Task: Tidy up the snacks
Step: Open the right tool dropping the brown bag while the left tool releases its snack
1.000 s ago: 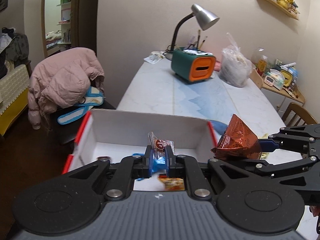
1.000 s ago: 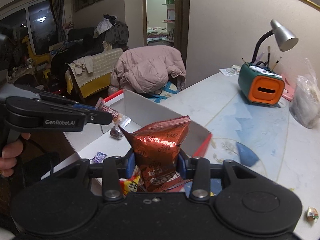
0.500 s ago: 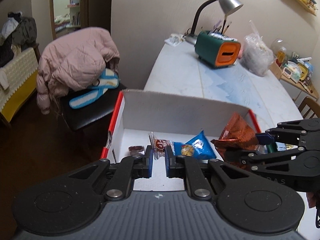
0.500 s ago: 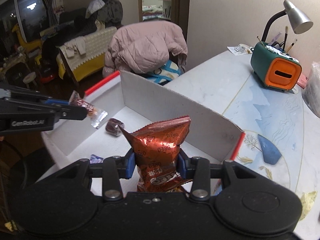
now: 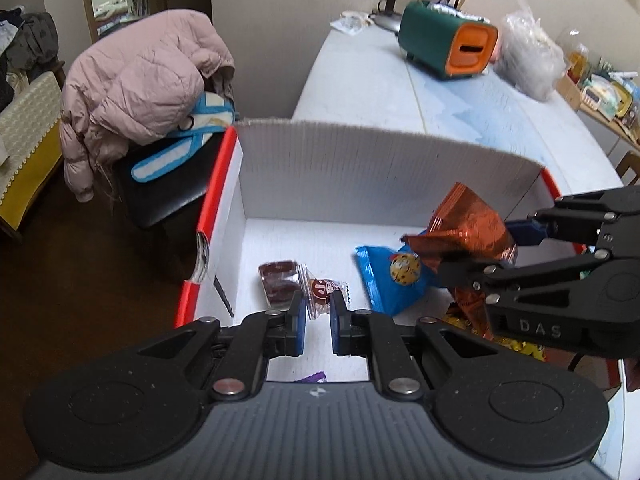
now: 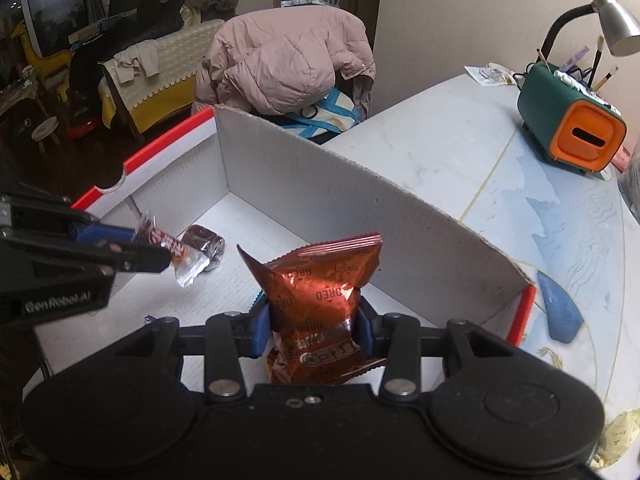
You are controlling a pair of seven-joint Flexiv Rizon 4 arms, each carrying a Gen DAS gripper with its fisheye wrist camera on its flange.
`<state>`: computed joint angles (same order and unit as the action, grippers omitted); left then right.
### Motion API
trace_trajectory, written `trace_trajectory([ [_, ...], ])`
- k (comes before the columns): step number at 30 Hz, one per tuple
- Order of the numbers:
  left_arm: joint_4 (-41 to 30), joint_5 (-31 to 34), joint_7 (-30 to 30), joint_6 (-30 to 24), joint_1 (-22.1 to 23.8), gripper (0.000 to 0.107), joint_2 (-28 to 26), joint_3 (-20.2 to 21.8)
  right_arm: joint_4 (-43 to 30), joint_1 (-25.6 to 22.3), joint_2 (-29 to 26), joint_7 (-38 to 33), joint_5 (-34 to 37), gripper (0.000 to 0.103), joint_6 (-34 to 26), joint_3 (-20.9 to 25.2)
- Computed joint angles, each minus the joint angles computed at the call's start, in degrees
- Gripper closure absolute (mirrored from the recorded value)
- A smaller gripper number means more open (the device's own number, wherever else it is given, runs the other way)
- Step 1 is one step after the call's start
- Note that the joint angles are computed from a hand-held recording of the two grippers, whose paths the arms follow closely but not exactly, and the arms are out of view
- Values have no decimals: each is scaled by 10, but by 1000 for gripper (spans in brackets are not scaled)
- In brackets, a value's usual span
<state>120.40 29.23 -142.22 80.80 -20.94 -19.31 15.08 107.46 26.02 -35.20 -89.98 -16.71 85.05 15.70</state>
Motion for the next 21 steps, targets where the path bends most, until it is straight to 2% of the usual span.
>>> trace_trajectory([
  [6, 10, -38, 38, 5, 24, 95, -7, -25, -10, -1, -5, 9, 8, 59, -16, 2],
  [9, 15, -57, 57, 11, 27, 95, -7, -30, -12, 2, -5, 14, 10, 53, -18, -1],
  [16, 18, -59, 57, 18, 2, 94, -3, -9, -4, -7, 3, 17, 21, 40, -7, 8],
  [19, 18, -48, 44, 23, -11, 89, 2, 3, 5, -18, 10, 11, 26, 39, 2, 19],
  [21, 22, -43, 36, 31, -15, 81, 7, 8, 13, -25, 15, 6, 29, 36, 11, 26],
])
